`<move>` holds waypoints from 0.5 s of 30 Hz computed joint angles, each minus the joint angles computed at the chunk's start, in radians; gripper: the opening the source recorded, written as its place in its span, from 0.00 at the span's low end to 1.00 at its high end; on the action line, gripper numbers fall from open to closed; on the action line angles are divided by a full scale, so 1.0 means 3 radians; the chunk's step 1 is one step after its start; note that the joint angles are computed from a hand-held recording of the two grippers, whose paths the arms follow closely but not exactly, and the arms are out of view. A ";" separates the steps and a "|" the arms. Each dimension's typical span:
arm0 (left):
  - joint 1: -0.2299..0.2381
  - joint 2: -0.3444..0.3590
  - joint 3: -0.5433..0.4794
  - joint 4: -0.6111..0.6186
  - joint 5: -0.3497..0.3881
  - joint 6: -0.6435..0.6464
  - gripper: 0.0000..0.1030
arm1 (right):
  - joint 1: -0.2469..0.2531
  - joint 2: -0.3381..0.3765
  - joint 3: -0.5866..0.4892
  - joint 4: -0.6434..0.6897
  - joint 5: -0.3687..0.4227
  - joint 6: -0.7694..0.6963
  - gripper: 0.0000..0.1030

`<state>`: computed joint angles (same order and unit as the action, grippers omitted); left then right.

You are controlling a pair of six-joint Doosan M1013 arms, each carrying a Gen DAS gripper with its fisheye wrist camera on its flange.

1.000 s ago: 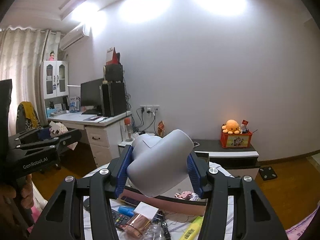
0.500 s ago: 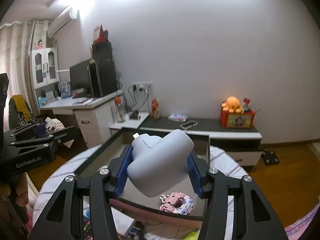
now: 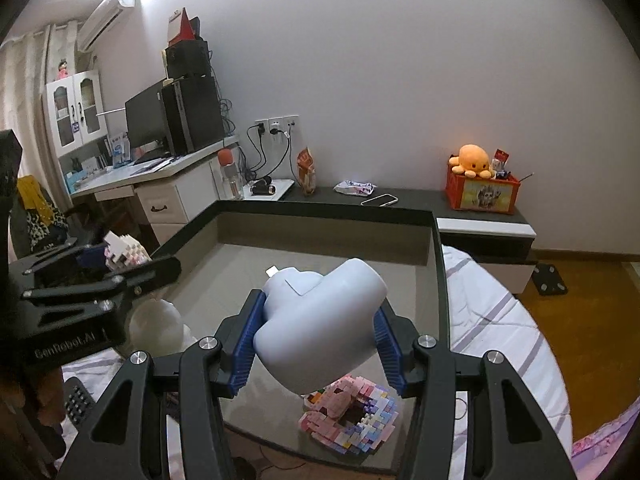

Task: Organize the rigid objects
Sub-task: 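Lift both items over the box and release them inside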

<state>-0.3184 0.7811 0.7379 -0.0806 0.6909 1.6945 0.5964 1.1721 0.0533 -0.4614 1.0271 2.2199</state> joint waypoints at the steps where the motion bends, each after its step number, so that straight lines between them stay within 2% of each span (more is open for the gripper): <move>1: -0.0003 0.0014 -0.0013 0.0001 0.0010 -0.0010 0.60 | -0.0002 0.0105 -0.0211 0.0029 0.0092 -0.0039 0.52; 3: -0.0009 0.0016 -0.0004 0.0036 -0.0005 -0.0028 0.60 | -0.0013 0.0107 -0.0214 0.0107 0.0077 -0.0067 0.52; 5: -0.0012 -0.0002 0.0029 0.0055 -0.0051 -0.0042 0.63 | -0.0011 -0.0099 0.0219 0.0045 -0.0179 0.0044 0.52; 6: -0.0011 -0.0014 0.0043 0.0038 -0.0055 -0.0026 0.69 | -0.0006 -0.0141 0.0305 -0.0002 -0.0233 0.0078 0.53; 9: -0.0014 -0.0114 0.0198 0.0139 -0.0239 -0.0100 0.86 | 0.0012 -0.0177 0.0361 -0.0106 -0.0232 0.0169 0.65; 10: -0.0016 -0.0145 0.0240 0.0193 -0.0274 -0.0147 0.90 | 0.0022 -0.0247 0.0491 -0.0174 -0.0284 0.0250 0.70; 12: -0.0008 -0.0190 0.0292 0.0262 -0.0312 -0.0233 0.97 | 0.0037 -0.0366 0.0705 -0.0283 -0.0397 0.0378 0.73; 14: 0.0001 -0.0280 0.0413 0.0323 -0.0390 -0.0319 0.98 | 0.0055 -0.0444 0.0827 -0.0379 -0.0448 0.0476 0.79; 15: 0.0009 -0.0320 0.0463 0.0344 -0.0412 -0.0359 0.99 | 0.0069 -0.0508 0.0938 -0.0461 -0.0505 0.0561 0.79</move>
